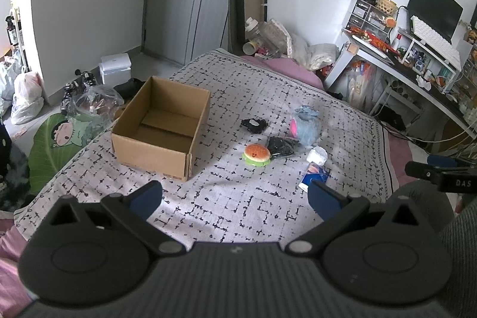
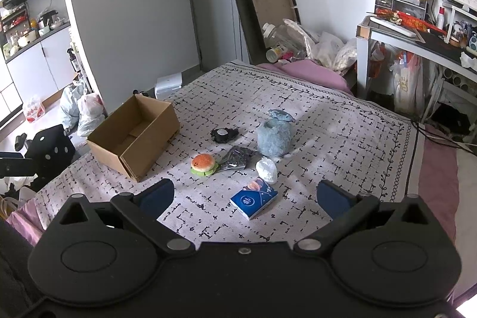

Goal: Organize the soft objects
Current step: 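Move both grippers over the bed toward the small items beside the box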

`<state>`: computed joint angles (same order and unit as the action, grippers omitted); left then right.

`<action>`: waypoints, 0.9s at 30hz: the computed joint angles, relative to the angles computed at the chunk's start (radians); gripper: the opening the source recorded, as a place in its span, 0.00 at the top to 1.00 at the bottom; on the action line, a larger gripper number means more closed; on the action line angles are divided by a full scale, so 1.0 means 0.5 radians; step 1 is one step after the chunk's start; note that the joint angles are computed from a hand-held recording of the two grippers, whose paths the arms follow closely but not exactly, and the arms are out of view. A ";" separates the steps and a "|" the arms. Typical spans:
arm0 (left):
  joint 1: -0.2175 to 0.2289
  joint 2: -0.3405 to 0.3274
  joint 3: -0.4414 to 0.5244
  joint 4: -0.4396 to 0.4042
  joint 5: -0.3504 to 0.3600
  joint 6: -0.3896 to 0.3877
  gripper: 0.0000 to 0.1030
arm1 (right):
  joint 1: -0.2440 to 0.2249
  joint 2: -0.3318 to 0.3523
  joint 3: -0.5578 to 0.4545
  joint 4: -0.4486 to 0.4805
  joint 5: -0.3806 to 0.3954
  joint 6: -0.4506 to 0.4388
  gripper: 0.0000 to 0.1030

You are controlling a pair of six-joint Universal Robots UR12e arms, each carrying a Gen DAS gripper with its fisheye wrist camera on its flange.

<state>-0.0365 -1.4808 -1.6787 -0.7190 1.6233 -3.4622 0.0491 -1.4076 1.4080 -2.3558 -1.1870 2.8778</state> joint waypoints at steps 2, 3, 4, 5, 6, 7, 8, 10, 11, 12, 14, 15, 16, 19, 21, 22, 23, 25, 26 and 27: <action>0.002 0.001 0.000 -0.001 -0.007 0.000 0.00 | -0.002 -0.001 0.001 -0.003 0.006 -0.004 0.00; 0.003 0.000 0.002 -0.005 -0.010 0.001 0.00 | -0.001 -0.003 0.002 -0.005 0.004 -0.006 0.00; 0.002 0.000 0.002 -0.004 -0.008 0.001 0.00 | -0.001 -0.003 0.002 -0.007 0.006 -0.009 0.00; 0.003 0.000 0.002 -0.004 -0.011 0.003 0.00 | -0.001 -0.004 0.005 -0.012 0.009 -0.013 0.00; 0.007 -0.005 0.009 -0.012 -0.025 0.010 0.00 | -0.001 -0.005 0.004 -0.014 0.009 -0.017 0.00; 0.011 -0.005 0.009 -0.018 -0.042 0.020 0.00 | 0.000 -0.004 0.003 -0.013 0.006 -0.021 0.00; 0.014 -0.010 0.020 -0.036 -0.053 0.032 0.00 | 0.001 -0.004 0.004 -0.015 0.005 -0.023 0.00; 0.011 -0.016 0.032 -0.056 -0.051 0.065 0.00 | 0.002 -0.004 0.003 -0.017 0.003 -0.021 0.00; 0.013 -0.020 0.040 -0.069 -0.056 0.081 0.00 | 0.002 -0.004 0.003 -0.019 0.002 -0.018 0.00; 0.014 -0.023 0.046 -0.082 -0.062 0.091 0.00 | 0.002 -0.003 0.001 -0.018 0.000 -0.014 0.00; 0.014 -0.028 0.057 -0.099 -0.067 0.112 0.00 | 0.003 0.000 -0.002 -0.016 -0.005 -0.012 0.00; 0.014 -0.029 0.058 -0.098 -0.066 0.121 0.00 | 0.003 0.001 -0.004 -0.015 -0.008 -0.012 0.00; 0.014 -0.029 0.058 -0.096 -0.066 0.128 0.00 | 0.004 0.002 -0.005 -0.015 -0.012 -0.010 0.00; 0.012 -0.030 0.055 -0.072 -0.052 0.150 0.00 | 0.000 -0.007 0.009 -0.036 -0.009 -0.003 0.00; 0.014 -0.031 0.056 -0.065 -0.055 0.159 0.00 | -0.001 -0.009 0.011 -0.042 -0.008 -0.003 0.00; 0.017 -0.032 0.056 -0.066 -0.063 0.160 0.00 | -0.001 -0.008 0.007 -0.038 -0.010 -0.004 0.00; 0.019 -0.033 0.059 -0.067 -0.069 0.164 0.00 | -0.002 -0.008 0.009 -0.039 -0.009 -0.003 0.00; 0.021 -0.034 0.060 -0.068 -0.079 0.172 0.00 | -0.003 -0.006 0.004 -0.035 -0.009 -0.004 0.00; 0.022 -0.035 0.062 -0.072 -0.085 0.177 0.00 | -0.003 -0.006 0.003 -0.036 -0.008 -0.004 0.00; 0.025 -0.034 0.063 -0.074 -0.092 0.183 0.00 | -0.003 -0.005 0.002 -0.035 -0.009 -0.004 0.00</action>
